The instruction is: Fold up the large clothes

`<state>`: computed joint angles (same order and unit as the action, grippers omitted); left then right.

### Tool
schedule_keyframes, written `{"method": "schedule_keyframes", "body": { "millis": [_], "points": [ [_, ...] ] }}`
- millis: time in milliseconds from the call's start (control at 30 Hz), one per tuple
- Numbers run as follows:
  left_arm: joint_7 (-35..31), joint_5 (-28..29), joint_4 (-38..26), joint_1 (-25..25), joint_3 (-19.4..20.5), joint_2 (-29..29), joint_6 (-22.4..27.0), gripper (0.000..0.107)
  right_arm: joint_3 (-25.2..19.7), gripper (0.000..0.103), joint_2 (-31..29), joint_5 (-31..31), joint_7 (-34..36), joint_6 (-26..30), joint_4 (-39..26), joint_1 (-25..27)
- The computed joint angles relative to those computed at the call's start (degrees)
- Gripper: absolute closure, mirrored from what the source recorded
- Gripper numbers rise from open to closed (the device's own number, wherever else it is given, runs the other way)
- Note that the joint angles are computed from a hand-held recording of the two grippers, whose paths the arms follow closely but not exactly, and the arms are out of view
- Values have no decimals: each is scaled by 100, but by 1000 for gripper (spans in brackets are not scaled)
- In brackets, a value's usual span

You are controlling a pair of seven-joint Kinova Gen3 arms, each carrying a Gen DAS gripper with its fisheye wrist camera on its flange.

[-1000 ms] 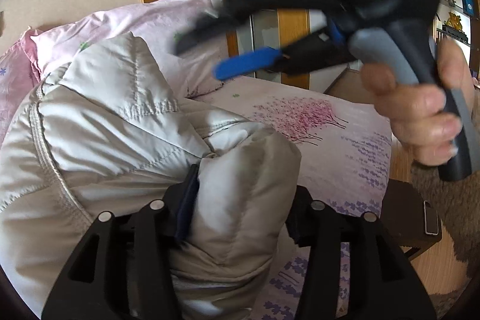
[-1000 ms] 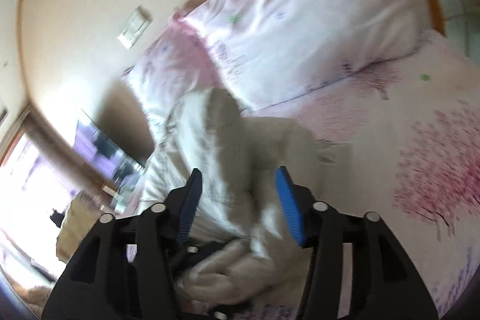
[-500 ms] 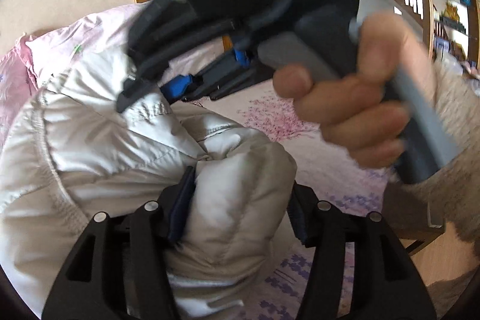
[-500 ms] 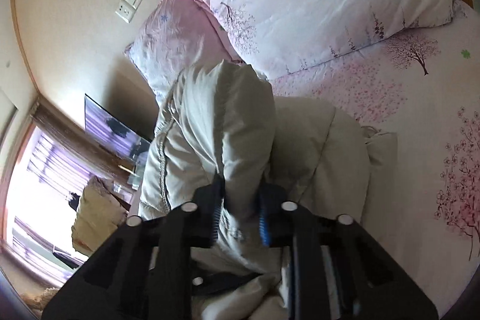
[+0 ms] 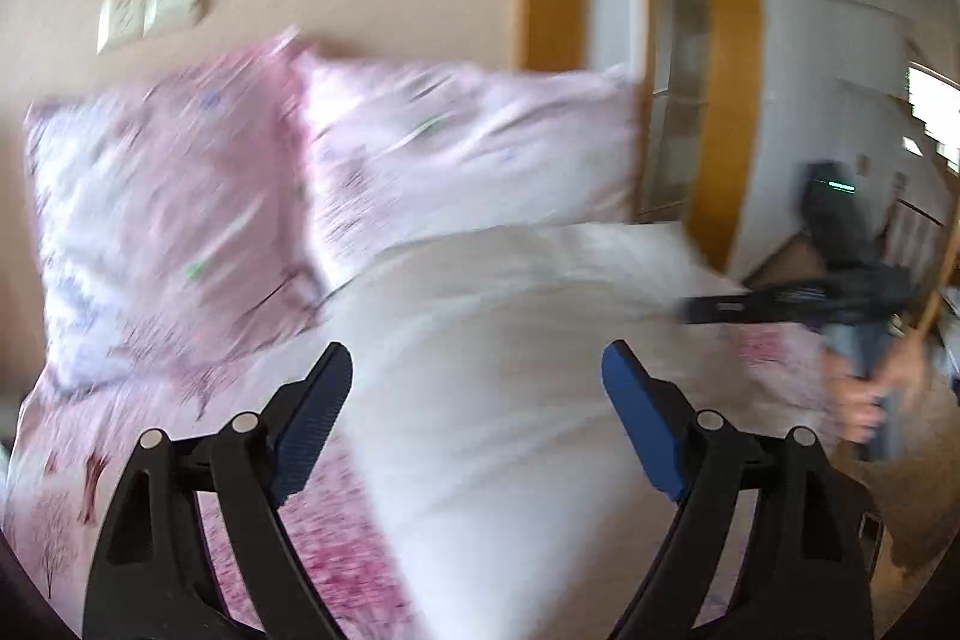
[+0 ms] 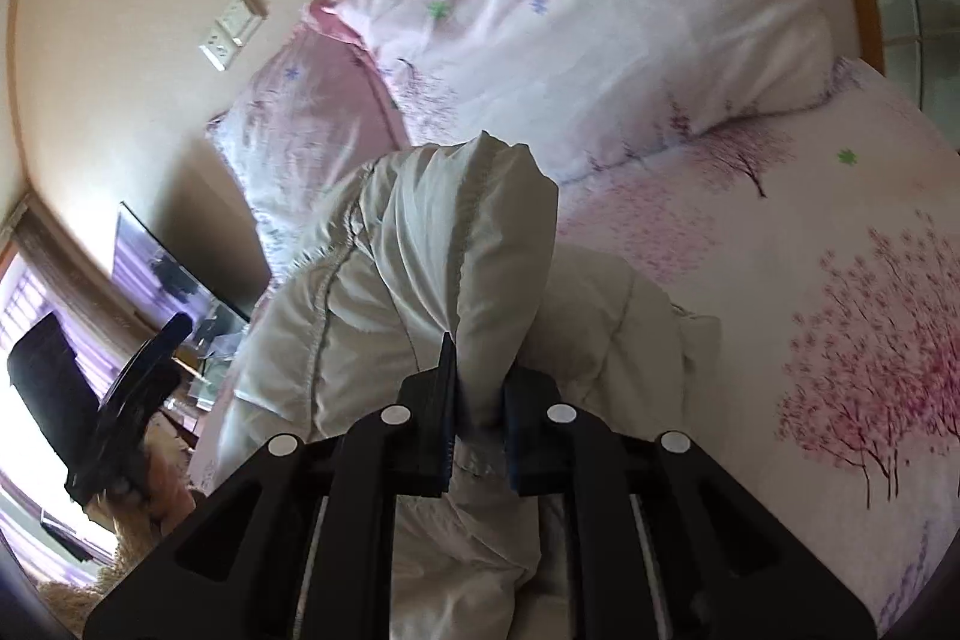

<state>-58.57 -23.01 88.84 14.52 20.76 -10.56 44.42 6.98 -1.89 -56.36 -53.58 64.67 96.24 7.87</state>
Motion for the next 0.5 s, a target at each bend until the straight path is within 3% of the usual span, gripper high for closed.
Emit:
{"method": "schedule_keyframes", "body": {
  "millis": [100, 300, 500],
  "points": [
    [-317, 550, -143, 138, -507, 212, 148, 23, -21, 91, 59, 196, -160, -104, 16, -2],
    [-437, 806, -41, 111, -595, 425, 79, 22, -70, 89, 285, 409, -355, -43, -17, 66],
    [-373, 631, -99, 268, -547, 567, 281, 20, -157, 86, 606, 287, -336, 178, -37, 280]
  ]
}}
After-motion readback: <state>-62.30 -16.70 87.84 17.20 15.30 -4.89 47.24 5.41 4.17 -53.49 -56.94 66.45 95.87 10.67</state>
